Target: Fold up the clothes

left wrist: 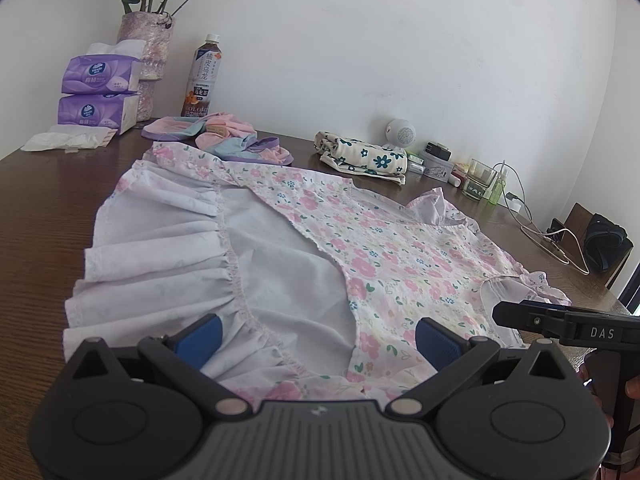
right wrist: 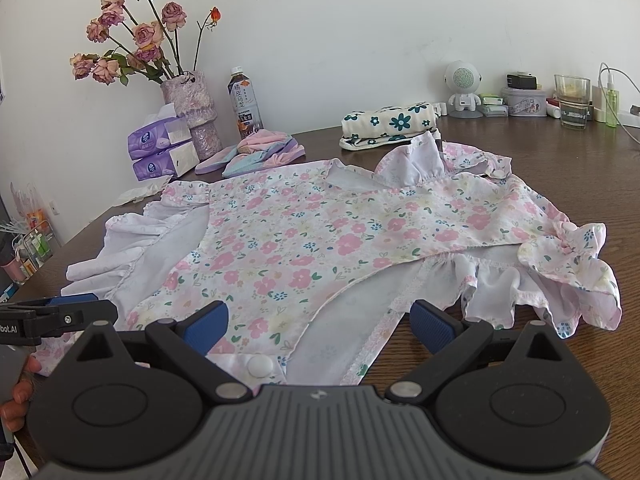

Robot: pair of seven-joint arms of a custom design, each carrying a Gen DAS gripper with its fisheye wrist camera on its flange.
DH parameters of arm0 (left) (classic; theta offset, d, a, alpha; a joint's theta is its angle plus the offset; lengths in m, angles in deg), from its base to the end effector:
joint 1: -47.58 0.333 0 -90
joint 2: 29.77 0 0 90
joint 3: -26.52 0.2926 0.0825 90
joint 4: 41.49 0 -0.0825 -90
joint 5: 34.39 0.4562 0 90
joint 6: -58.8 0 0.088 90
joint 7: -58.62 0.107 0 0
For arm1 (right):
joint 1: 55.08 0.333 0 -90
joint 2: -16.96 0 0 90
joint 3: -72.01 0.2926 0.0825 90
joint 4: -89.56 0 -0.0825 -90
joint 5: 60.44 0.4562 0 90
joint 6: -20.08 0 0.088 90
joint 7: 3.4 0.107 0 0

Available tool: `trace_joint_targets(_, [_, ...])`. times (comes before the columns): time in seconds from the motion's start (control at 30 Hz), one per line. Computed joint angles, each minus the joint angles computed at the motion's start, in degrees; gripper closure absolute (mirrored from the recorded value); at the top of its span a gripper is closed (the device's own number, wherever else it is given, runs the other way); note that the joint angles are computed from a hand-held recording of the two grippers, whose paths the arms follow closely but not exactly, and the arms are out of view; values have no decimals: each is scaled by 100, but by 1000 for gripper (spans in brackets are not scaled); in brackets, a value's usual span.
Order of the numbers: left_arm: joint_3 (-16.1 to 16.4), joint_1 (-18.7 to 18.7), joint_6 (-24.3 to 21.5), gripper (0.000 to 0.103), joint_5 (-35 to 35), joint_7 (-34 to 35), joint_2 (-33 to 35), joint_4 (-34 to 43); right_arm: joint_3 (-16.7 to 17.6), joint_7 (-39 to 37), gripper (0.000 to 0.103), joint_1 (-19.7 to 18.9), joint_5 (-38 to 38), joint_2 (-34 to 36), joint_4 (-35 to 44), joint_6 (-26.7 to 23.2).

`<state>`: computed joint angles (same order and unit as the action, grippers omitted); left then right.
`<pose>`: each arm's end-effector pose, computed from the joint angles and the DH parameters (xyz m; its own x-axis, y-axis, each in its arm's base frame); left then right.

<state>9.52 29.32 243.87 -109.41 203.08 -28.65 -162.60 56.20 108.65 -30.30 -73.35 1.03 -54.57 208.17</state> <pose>0.5566 -0.2780 0.4189 -0.3350 -0.9042 0.2650 -0.5756 -0.0262 -0.8173 0.5346 0.1053 0.4361 0.1060 -0.9680 -0.2274 -0.5410 0.1357 -0.8300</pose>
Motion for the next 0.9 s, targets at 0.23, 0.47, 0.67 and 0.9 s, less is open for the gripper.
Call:
trace_joint_targets(0.23, [2, -1, 0, 0, -3, 3, 0, 0, -28, -5, 4, 32, 12, -1, -2, 2])
trace_joint_targets(0.47, [2, -1, 0, 0, -3, 3, 0, 0, -73, -20, 4, 81, 25, -8, -3, -4])
trace_joint_targets(0.67, [3, -3, -1, 0, -3, 1, -2, -2, -79, -29, 4, 89, 36, -11, -4, -8])
trace_joint_targets(0.9, [0, -7, 4, 0, -62, 51, -2, 6, -85, -43, 4, 93, 47, -20, -13, 0])
